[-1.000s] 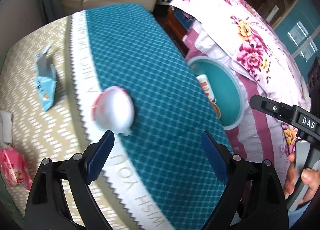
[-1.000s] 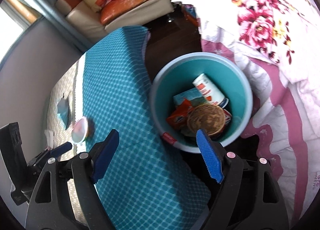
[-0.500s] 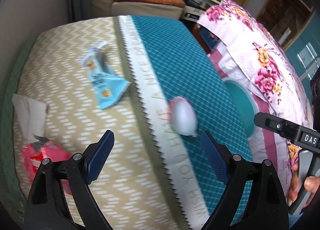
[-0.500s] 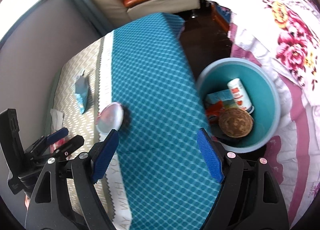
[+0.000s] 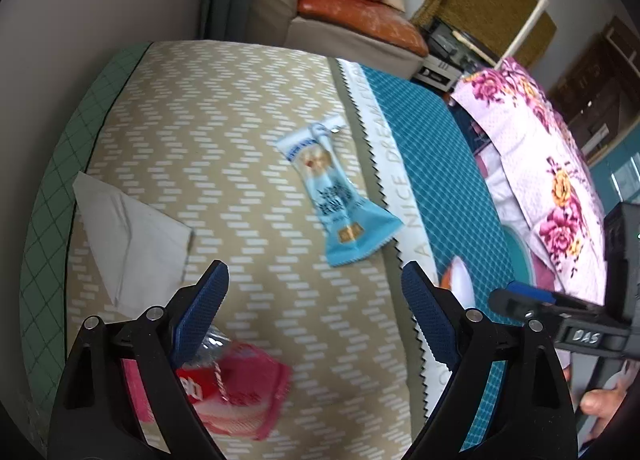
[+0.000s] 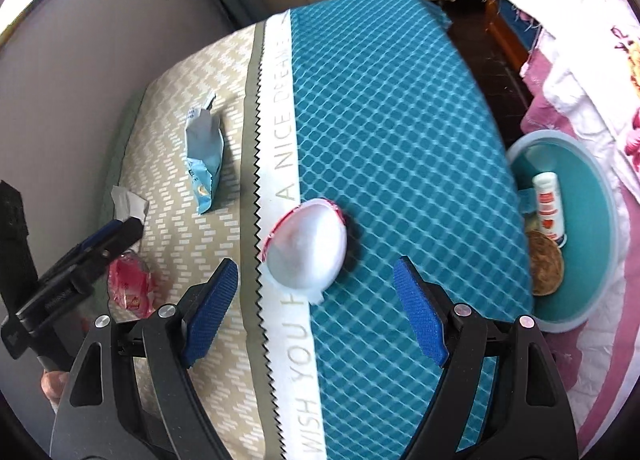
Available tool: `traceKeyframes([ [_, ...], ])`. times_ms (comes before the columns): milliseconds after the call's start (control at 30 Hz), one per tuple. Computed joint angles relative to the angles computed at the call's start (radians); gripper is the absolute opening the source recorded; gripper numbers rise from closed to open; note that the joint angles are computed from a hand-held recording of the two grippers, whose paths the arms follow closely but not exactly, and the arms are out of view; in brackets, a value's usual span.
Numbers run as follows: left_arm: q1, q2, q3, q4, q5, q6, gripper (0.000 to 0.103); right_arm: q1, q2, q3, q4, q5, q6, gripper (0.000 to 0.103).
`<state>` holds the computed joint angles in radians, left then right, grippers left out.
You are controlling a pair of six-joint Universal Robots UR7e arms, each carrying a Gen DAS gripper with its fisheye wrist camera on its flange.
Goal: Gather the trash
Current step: 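Move both tools back over the table toward the white-pink lid and blue wrapper, then grasp the white-pink plastic lid by its rim with the right gripper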
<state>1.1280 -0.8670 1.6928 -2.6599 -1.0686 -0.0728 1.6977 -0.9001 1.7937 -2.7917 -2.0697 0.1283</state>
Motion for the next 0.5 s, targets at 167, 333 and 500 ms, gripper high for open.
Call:
traceKeyframes([
  [167,0.020,0.012,-0.029,0.015,-0.016,-0.001,0.089,-0.002,0.055,-0.052,0.033,-0.007,0.009,0.076],
  [333,0.030,0.020,-0.042,0.033,-0.020,-0.013,0.089,-0.004,0.096,-0.073,0.015,-0.033,-0.022,0.076],
  [500,0.027,0.035,-0.056,0.039,-0.021,-0.024,0.089,-0.004,0.101,-0.061,-0.028,-0.031,-0.066,0.055],
])
